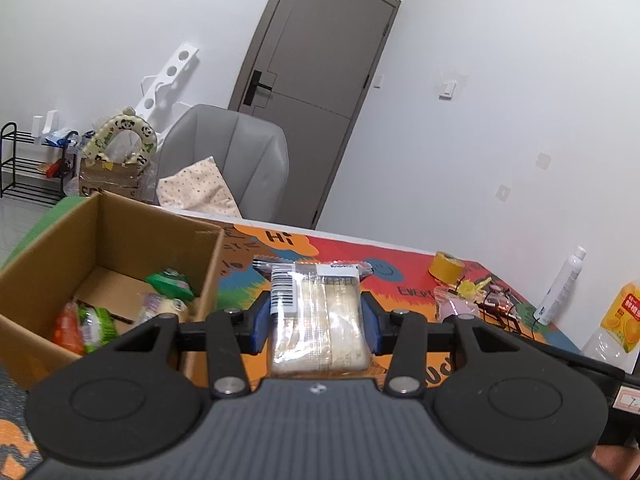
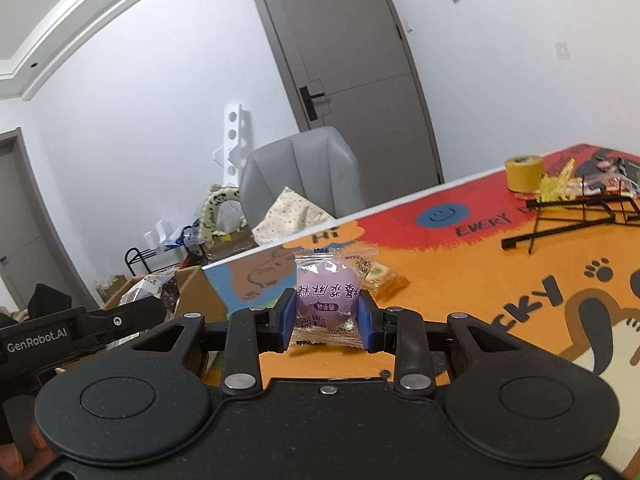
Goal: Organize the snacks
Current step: 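Carry the bread packet and pink candy into the box and release both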
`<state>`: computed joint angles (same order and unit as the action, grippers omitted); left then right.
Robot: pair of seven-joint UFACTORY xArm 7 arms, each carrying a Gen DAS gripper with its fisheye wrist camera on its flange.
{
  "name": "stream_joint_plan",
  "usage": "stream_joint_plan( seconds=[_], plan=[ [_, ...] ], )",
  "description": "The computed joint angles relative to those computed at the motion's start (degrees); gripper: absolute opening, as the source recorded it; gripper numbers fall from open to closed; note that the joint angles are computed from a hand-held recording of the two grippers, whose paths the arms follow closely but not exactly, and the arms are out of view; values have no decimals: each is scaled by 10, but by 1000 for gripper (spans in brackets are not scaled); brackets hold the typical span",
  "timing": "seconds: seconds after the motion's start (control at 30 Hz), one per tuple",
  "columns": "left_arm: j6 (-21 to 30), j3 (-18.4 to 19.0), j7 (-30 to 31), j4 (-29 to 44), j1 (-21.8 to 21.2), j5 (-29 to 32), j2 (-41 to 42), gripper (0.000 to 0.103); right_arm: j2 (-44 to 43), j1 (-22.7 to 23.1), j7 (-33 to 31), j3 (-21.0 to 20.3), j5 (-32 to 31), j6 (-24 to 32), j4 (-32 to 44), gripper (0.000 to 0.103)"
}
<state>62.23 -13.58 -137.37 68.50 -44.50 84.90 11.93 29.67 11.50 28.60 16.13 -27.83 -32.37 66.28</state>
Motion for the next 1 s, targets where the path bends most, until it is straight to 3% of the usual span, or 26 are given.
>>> stream_joint_plan(
  seconds=[0.53,1.0],
  plan=[
    [41,-35,-42,-99,29,-15,-91,45,-3,38,-33,6,0,10,25,30],
    [-8,-50,-85,-195,93,-34,-166,45,37,70,-76,43,12,76,101,30]
  ],
)
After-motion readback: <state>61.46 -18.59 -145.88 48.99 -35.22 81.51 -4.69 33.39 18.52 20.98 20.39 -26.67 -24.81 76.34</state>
